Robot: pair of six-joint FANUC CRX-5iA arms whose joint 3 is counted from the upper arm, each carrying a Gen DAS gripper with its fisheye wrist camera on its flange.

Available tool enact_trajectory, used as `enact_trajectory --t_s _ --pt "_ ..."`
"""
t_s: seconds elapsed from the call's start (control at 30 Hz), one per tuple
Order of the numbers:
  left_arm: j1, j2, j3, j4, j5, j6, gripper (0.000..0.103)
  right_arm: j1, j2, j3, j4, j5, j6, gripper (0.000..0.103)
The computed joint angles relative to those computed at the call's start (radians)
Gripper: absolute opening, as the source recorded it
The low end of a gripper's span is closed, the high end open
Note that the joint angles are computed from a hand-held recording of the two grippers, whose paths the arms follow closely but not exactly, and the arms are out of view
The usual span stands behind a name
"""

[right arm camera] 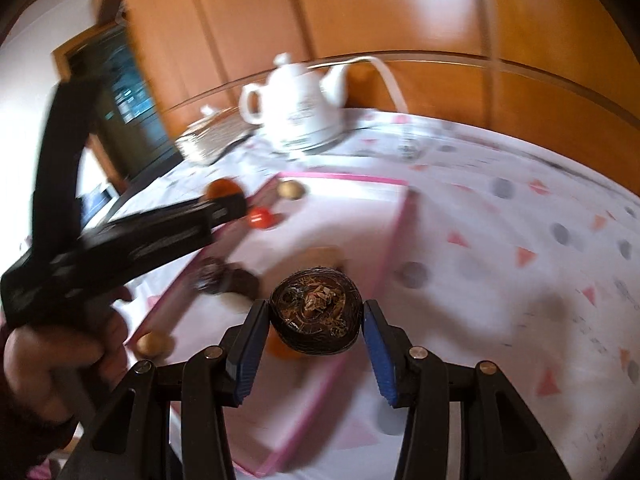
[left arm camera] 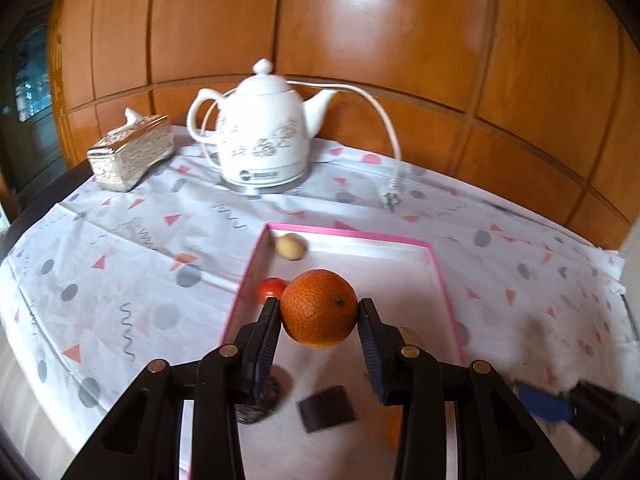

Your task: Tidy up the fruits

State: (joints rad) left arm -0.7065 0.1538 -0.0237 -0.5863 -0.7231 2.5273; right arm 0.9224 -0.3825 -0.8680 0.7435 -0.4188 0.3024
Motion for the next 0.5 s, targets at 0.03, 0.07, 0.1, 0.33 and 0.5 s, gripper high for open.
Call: enact_trajectory --t_s 0.03,0.07,0.1,0.33,0.5 --pt "0.004 0.001 0.001 0.001 -0.005 0.005 0.040 0.005 0.013 0.008 -0.006 0.008 0.014 0.048" --pt "0.007 0.000 -0.001 0.002 -0.007 0.011 0.040 0.018 0.028 0.021 -0.023 0.012 0.041 0.048" --pt "0.010 -0.001 -0.005 0.001 -0.007 0.019 0.040 0.025 0.038 0.031 -0.038 0.016 0.064 0.048" --pt "-0.024 -0.018 -0.005 -0.075 -0.059 0.122 0.050 0.060 0.102 0.081 -0.160 0.019 0.178 0.049" --pt "-0.061 -0.033 -0.006 -0.126 -0.095 0.172 0.054 0.058 0.069 0.034 -0.061 0.030 0.061 0.049"
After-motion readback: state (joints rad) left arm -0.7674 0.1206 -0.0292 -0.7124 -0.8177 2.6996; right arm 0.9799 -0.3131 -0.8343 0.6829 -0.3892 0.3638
